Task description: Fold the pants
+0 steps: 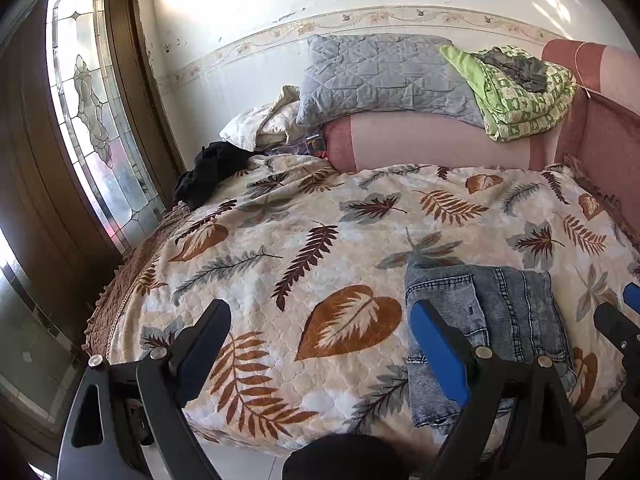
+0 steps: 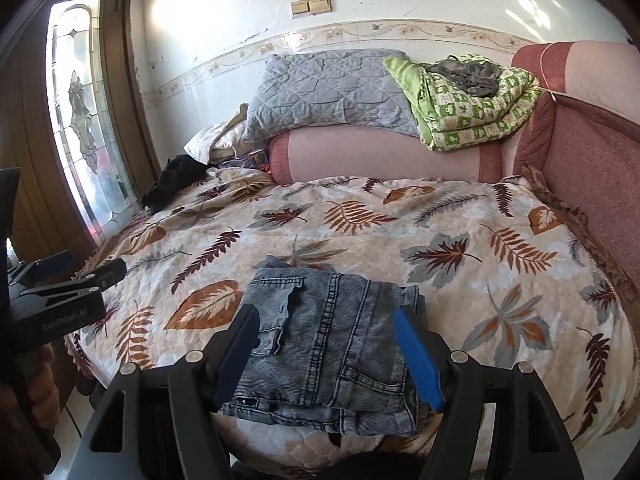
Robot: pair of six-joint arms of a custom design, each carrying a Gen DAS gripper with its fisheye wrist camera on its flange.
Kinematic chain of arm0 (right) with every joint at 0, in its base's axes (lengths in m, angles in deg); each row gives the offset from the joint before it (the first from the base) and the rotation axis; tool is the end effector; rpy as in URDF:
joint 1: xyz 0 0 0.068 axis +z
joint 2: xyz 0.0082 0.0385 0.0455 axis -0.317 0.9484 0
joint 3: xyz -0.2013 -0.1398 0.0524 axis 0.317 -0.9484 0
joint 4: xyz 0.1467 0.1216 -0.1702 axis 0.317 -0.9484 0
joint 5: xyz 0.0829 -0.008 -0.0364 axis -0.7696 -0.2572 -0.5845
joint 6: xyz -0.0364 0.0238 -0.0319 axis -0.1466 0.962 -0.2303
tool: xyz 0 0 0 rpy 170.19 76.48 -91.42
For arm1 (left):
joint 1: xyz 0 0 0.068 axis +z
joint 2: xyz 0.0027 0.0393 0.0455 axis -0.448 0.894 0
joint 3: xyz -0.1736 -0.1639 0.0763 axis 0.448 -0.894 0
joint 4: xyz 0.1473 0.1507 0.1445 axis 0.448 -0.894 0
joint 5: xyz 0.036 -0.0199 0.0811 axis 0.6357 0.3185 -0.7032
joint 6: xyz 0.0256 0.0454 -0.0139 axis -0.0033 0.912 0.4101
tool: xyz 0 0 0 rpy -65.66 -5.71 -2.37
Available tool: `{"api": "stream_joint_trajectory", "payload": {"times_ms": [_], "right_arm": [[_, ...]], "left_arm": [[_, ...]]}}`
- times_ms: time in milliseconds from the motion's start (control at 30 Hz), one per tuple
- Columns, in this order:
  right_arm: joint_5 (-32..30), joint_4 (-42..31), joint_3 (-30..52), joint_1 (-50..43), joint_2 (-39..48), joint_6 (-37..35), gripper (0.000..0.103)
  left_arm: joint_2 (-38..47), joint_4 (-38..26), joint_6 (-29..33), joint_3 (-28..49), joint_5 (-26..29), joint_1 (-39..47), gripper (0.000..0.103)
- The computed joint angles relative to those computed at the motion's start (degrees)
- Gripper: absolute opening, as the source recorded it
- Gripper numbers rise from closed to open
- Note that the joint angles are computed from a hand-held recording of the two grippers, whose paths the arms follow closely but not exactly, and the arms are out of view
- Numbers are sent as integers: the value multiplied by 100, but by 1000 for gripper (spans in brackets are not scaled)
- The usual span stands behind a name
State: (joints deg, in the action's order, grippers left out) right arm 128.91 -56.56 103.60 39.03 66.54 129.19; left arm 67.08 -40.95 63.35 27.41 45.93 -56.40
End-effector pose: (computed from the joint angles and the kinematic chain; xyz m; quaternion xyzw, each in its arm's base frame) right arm 0.1563 0.1910 0.2310 0.2240 0.8500 -0.0564 0.4735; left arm 0.2943 -0.1621 0.2747 0.2431 0.8523 -0.0248 0.4625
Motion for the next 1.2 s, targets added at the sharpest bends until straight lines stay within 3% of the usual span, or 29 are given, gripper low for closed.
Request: {"api": "stream_joint_trajectory", "payload": {"times_ms": [1200], "right_arm": [[-294, 344, 121, -150, 299, -357, 73]], "left_arm": [[57, -49, 109, -8, 148, 73, 92]]}}
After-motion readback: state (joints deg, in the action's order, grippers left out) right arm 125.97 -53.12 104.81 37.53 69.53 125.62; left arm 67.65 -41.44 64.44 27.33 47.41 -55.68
